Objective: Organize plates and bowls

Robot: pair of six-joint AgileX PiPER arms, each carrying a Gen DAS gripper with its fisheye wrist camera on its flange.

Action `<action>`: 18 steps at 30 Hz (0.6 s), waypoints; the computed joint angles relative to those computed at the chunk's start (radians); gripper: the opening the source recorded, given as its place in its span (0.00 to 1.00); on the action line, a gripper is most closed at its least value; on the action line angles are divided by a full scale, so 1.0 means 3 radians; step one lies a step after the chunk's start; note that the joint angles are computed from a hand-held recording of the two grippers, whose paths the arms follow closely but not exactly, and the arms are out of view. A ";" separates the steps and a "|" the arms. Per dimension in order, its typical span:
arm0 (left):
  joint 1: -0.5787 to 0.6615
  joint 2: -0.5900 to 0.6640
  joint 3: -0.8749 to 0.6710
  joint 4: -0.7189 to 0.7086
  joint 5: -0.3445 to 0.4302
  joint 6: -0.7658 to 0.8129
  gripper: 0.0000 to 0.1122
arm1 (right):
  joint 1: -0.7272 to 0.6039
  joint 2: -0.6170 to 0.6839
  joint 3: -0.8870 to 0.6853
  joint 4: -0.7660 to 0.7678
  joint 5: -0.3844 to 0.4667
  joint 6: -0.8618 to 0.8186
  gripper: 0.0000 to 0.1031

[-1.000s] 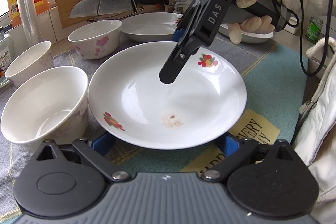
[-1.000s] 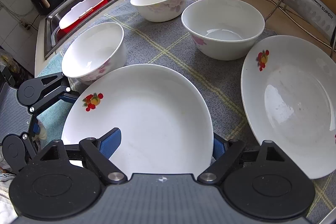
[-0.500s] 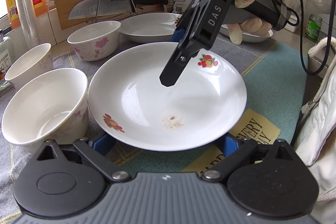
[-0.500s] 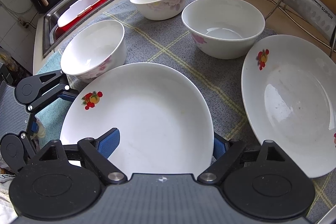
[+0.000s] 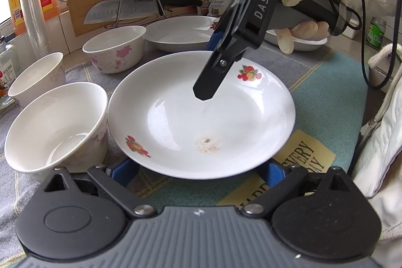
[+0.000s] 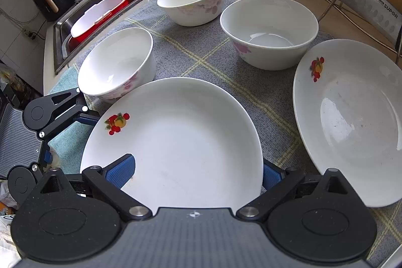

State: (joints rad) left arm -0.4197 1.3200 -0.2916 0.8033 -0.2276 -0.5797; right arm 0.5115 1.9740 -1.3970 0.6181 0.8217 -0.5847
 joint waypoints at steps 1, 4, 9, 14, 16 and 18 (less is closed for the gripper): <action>-0.0003 0.0001 -0.0001 0.0000 0.0001 0.0001 0.87 | 0.0004 0.0002 -0.0004 -0.0006 0.0003 0.0000 0.99; -0.0009 0.0011 0.0004 -0.0071 -0.0009 0.0069 0.87 | -0.0015 0.0001 -0.0002 0.0038 0.0027 -0.0022 0.99; -0.0026 0.0020 0.0000 -0.0136 0.0008 0.0111 0.88 | -0.0035 -0.0002 -0.0001 0.0084 0.0051 0.0004 0.98; -0.0061 0.0008 -0.0033 -0.0006 0.0079 -0.0045 0.88 | -0.0134 0.0023 -0.0043 0.0256 0.0195 0.0064 0.98; -0.0076 0.0009 -0.0053 0.0038 0.0108 -0.0097 0.88 | -0.0129 0.0012 -0.0039 0.0240 0.0197 0.0083 0.98; -0.0094 0.0006 -0.0057 -0.0035 0.0126 -0.0021 0.88 | -0.0095 -0.0002 -0.0038 0.0181 0.0183 0.0145 0.98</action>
